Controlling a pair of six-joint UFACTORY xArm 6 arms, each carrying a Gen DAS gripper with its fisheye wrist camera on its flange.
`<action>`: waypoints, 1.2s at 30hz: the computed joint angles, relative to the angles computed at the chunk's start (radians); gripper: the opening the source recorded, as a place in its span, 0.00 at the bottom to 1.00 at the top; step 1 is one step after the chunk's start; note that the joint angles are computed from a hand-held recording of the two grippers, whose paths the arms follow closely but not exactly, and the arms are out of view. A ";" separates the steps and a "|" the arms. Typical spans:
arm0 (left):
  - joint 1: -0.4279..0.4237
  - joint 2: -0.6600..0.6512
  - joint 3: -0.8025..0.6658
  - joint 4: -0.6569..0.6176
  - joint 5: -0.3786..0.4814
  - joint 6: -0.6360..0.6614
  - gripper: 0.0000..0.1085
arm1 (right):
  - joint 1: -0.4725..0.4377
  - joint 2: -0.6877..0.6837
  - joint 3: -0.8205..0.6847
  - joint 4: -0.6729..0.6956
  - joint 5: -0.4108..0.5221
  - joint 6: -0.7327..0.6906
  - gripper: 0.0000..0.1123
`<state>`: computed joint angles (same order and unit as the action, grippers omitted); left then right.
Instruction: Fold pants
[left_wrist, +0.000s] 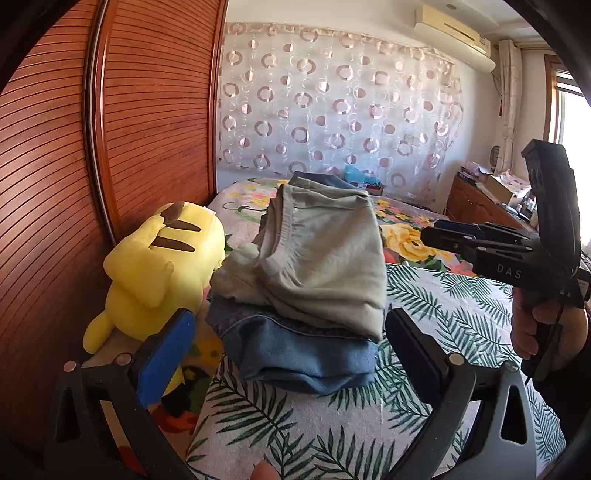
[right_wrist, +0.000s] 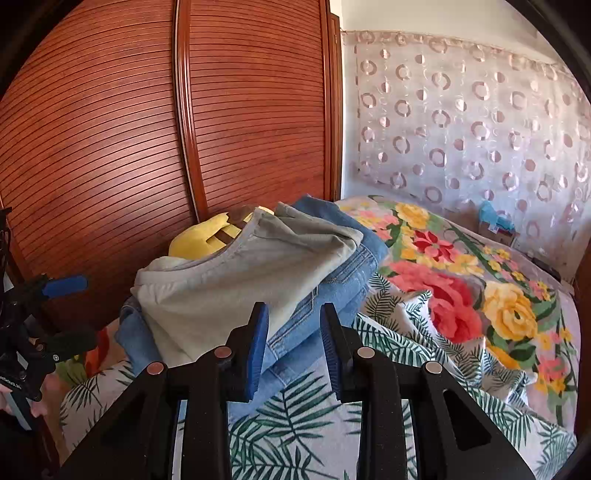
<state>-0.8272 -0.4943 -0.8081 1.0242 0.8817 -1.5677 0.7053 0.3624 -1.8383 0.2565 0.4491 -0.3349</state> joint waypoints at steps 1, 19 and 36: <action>-0.008 -0.003 0.000 0.003 0.001 0.000 0.94 | 0.003 -0.024 0.037 -0.001 -0.017 0.004 0.38; -0.167 0.070 -0.087 0.043 0.075 0.011 0.94 | 0.019 -0.429 0.596 -0.311 -0.244 0.389 0.73; -0.276 0.191 -0.194 0.070 0.033 0.018 0.94 | 0.025 -0.781 0.907 -0.931 -0.134 1.116 0.75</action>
<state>-1.1028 -0.3036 -1.0024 1.0939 0.9145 -1.5498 0.7307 -0.4190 -0.9315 -0.6745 0.3154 0.7816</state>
